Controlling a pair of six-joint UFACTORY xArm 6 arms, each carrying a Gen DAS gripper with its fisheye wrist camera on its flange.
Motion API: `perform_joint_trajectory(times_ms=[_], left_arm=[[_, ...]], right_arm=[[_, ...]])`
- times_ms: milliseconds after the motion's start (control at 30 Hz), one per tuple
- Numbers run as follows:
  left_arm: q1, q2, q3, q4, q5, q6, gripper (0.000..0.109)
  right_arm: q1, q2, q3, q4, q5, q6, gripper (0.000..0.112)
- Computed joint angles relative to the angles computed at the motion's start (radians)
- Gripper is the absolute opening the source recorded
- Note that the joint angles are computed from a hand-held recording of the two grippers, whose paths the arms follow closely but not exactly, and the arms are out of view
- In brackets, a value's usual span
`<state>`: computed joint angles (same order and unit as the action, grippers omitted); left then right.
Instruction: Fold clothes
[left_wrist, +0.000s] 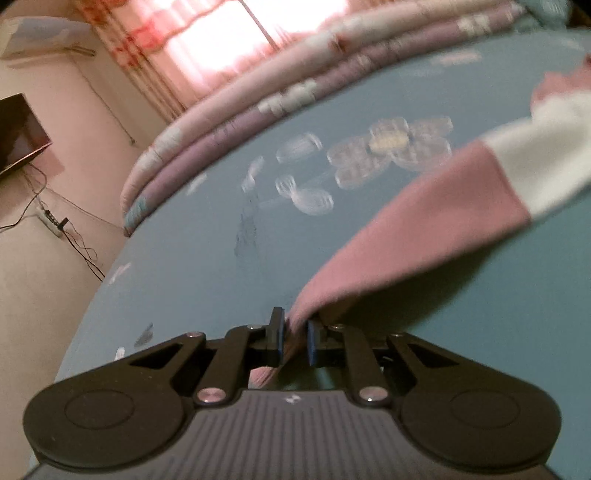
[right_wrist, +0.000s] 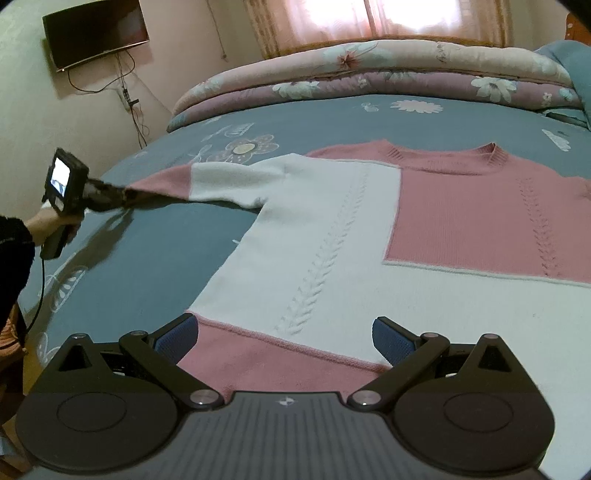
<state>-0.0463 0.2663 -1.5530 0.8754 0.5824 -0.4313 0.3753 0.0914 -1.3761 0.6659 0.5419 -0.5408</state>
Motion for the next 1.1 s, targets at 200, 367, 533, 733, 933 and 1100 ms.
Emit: perform_joint_trajectory(times_ms=[200, 367, 533, 733, 933, 1100], left_arm=[[-0.003, -0.039, 0.002, -0.112, 0.107, 0.101, 0.042], [0.039, -0.098, 0.016, -0.21, 0.078, 0.019, 0.041], [0.051, -0.074, -0.012, -0.374, -0.065, 0.008, 0.048], [-0.003, 0.108, -0.241, -0.444, 0.074, -0.006, 0.048], [-0.051, 0.094, -0.206, -0.51, 0.198, 0.215, 0.049], [-0.039, 0.037, -0.146, -0.526, 0.169, 0.227, 0.049]], right_arm=[[0.0, -0.017, 0.013, 0.014, -0.016, -0.027, 0.102], [-0.001, -0.025, 0.016, 0.033, -0.015, -0.043, 0.102], [0.001, -0.013, 0.004, 0.036, -0.001, -0.023, 0.102], [0.013, -0.014, 0.009, 0.006, 0.003, -0.009, 0.102], [0.002, -0.015, 0.016, 0.012, 0.001, -0.011, 0.103], [-0.007, 0.011, 0.002, 0.008, 0.016, 0.042, 0.103]])
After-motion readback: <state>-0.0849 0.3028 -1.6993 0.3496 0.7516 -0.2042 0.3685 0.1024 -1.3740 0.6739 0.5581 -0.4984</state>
